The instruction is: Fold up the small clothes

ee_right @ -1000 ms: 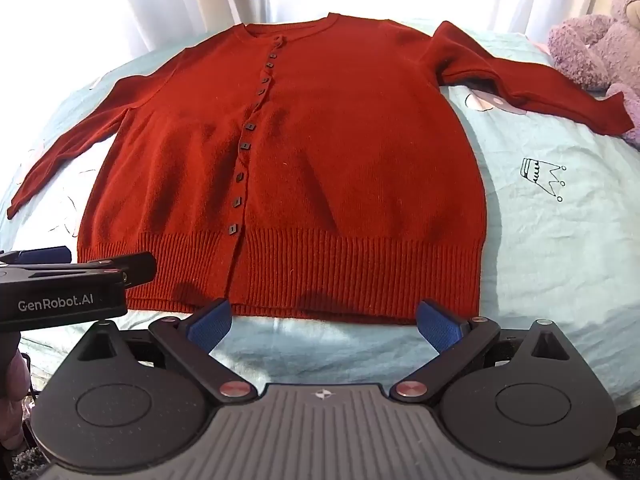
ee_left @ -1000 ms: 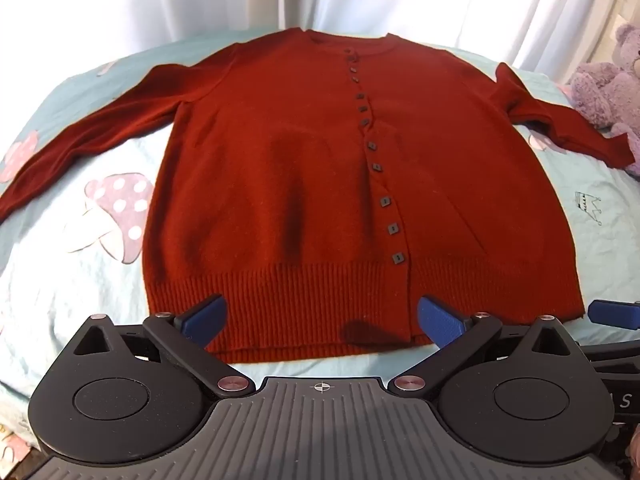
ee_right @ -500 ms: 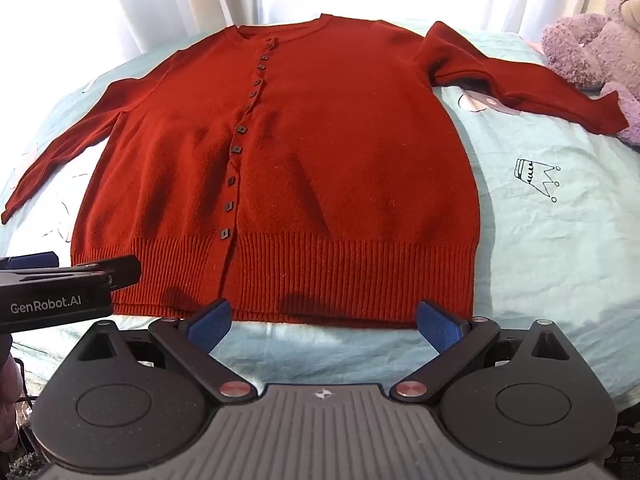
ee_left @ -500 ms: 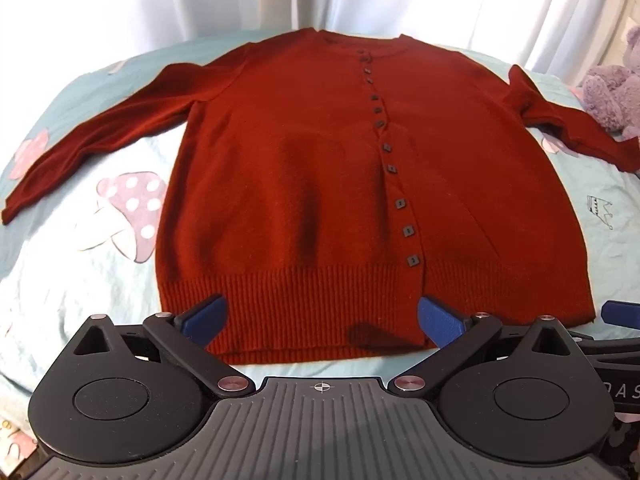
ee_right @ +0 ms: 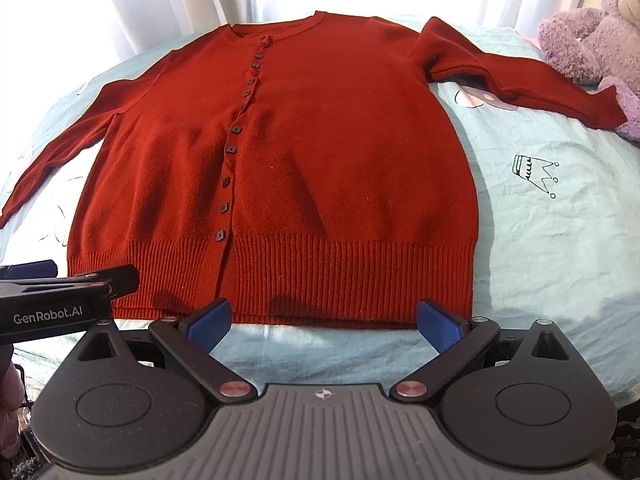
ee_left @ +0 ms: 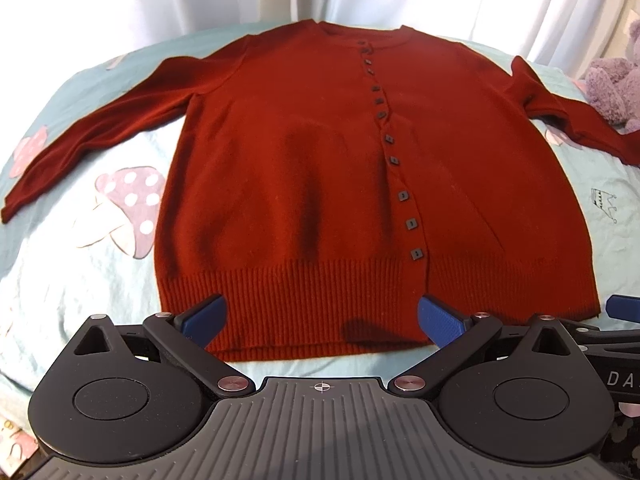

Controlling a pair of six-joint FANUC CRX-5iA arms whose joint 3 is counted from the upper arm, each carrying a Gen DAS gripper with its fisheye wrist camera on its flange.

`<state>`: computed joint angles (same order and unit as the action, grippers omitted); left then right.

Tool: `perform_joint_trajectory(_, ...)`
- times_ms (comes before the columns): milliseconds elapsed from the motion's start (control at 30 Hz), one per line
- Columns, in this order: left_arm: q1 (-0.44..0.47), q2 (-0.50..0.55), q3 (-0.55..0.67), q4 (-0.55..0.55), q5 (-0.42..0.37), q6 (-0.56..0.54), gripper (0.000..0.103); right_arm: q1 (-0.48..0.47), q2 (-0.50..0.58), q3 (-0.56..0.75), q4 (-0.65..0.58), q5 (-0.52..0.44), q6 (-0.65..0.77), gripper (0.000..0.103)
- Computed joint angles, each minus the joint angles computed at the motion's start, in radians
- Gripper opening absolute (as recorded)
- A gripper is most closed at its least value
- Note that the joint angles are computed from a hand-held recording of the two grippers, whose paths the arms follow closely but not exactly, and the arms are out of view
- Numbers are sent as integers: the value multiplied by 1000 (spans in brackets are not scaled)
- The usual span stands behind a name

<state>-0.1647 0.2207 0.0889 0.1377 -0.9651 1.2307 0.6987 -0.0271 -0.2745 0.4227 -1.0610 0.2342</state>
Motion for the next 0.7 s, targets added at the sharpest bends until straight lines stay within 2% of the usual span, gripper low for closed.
perform_joint_trajectory(700,-5,13,17,-16,-20,9,103,-2,2,0,-3,-3,-5,99)
